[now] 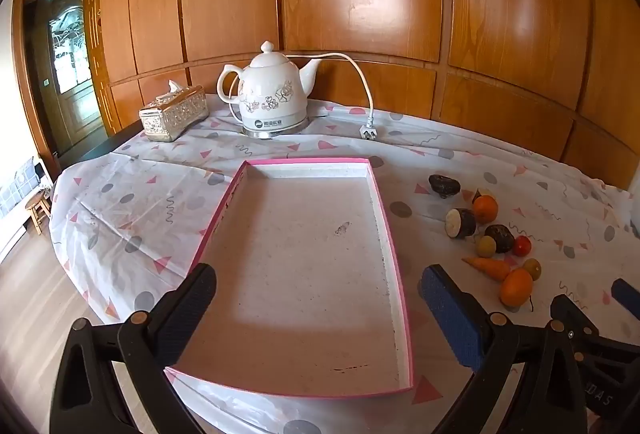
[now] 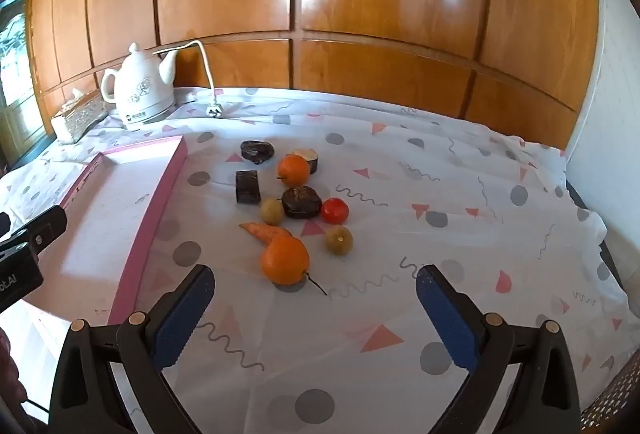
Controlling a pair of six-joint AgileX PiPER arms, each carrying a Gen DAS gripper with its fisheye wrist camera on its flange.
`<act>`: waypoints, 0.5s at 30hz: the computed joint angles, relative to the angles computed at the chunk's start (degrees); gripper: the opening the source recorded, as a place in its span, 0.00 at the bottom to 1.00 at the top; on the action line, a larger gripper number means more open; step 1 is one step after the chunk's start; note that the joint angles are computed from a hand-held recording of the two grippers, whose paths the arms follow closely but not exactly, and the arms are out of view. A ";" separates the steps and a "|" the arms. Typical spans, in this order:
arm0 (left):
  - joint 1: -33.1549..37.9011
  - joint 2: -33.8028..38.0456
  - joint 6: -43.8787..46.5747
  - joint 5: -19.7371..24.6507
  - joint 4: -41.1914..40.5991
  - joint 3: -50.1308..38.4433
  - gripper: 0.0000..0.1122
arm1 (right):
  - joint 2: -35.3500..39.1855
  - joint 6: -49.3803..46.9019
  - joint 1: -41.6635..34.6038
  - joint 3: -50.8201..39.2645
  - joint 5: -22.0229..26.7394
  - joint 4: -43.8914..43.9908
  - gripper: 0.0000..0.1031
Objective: Organize fruits
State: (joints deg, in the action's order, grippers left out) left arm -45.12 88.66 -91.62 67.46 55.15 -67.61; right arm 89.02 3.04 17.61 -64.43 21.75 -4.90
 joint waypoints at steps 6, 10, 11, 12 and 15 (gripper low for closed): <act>0.40 -0.10 -0.27 -0.33 -0.05 0.24 0.91 | -0.48 2.53 1.54 -0.85 2.02 -2.61 0.99; 0.06 -0.32 -1.32 -0.30 0.20 0.63 0.91 | -0.17 -1.79 0.76 -0.60 1.06 1.23 0.99; -0.06 -0.31 -1.44 -0.12 0.25 0.59 0.91 | -0.32 -1.30 1.02 0.24 0.00 0.31 0.99; -0.19 -0.32 -1.58 0.07 0.29 0.54 0.91 | -0.44 -1.22 1.14 0.43 -0.27 0.15 0.99; -0.67 -0.31 -1.93 0.58 0.30 0.42 0.91 | -0.44 -1.34 1.18 0.18 -0.01 0.17 0.99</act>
